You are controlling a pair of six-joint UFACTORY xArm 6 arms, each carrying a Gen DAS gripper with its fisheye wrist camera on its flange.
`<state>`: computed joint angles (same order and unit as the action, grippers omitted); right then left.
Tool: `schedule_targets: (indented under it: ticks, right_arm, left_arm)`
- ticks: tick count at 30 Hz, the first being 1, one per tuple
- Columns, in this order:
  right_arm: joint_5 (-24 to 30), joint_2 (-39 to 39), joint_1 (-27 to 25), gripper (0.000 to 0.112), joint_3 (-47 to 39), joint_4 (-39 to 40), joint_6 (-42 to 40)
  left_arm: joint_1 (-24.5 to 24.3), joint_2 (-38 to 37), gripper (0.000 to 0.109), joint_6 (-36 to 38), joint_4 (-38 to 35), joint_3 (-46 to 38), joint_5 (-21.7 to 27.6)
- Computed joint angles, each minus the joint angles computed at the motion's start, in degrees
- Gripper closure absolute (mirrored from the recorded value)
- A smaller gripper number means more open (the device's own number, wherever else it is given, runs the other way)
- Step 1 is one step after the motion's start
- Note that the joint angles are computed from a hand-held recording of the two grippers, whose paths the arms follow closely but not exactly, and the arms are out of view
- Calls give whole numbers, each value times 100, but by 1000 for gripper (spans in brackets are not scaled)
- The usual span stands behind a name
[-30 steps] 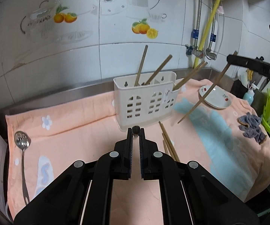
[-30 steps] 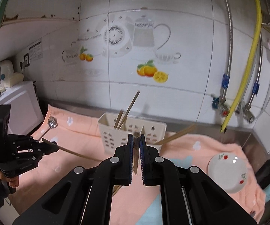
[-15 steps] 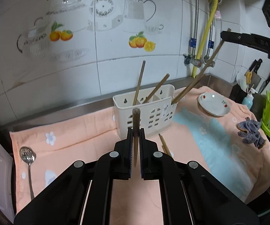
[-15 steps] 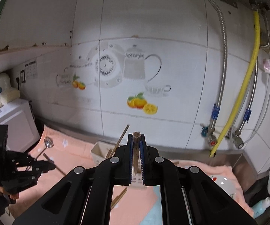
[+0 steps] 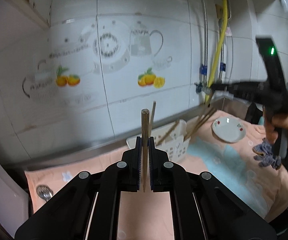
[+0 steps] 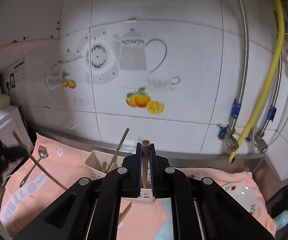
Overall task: Organize utensils
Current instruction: 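Lower both held chopsticks into the beige holder while raising them upright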
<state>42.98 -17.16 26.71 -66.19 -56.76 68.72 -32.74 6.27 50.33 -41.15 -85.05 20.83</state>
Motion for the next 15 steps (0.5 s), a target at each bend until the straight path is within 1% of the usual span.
schedule_targets:
  ticks: [5, 11, 15]
  right_arm:
    - [-137, 122, -115, 105, 14, 126, -61]
    - [-226, 200, -211, 105, 28, 238, -115]
    - [-255, 207, -235, 105, 56, 271, -169]
  left_arm:
    - [-89, 113, 103, -52, 115, -482, -62]
    - [-182, 434, 103, -274, 339, -1172, -82]
    - [-218, 705, 103, -356, 278, -1602, -70]
